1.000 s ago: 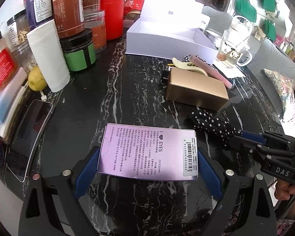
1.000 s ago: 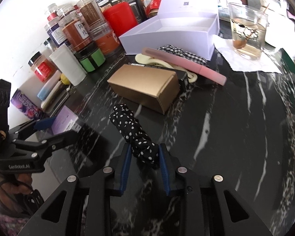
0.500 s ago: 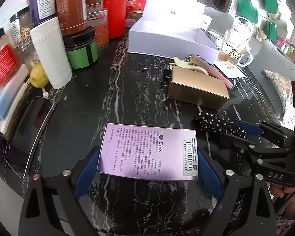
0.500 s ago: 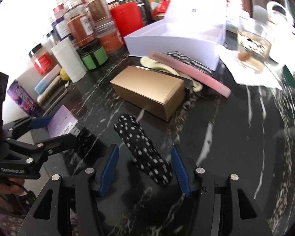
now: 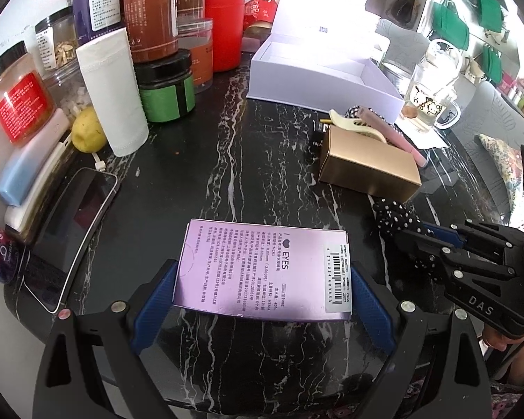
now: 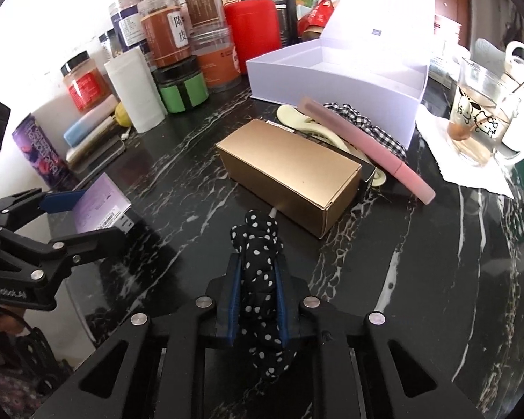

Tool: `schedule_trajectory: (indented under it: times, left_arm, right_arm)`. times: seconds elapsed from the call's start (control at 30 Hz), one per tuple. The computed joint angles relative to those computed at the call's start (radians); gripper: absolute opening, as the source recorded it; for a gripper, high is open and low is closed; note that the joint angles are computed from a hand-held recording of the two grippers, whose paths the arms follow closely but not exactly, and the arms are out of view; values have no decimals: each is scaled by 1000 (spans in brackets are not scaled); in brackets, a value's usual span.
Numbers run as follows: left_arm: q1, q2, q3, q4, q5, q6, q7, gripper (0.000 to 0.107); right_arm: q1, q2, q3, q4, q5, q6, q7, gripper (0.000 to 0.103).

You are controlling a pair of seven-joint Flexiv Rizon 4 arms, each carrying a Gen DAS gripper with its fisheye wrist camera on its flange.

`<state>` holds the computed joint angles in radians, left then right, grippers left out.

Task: Organize rigid objects
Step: 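Carry the card with the left gripper while right gripper carries the scrunchie toward the white box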

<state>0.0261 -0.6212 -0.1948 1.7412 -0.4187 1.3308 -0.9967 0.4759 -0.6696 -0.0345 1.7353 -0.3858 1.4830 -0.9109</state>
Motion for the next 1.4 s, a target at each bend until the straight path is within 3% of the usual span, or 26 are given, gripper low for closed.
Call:
schedule_trajectory:
  times: [0.17,0.63,0.8,0.97,1.4]
  left_arm:
    - [7,2,-16,-6,-6,14,14,95]
    - [0,0,-48,-47,-9,57,47,95]
    - [-5,-9,-62,-84,-11,65,58,95]
    - [-31,-30,-45,-141,5,64,47,95]
    - [-109,-141,36,-387,68,-27,-35,95]
  right_arm:
    - [-15,23,19,21,17,25,-6,17]
    - [41,92,-76,72,-4,84,21,17]
    - [20,96,-67,56,-5,100,8,17]
    - [20,88,-86,29,-10,104,-2,17]
    - [-74,31,-18,-112,2,43,-67,17]
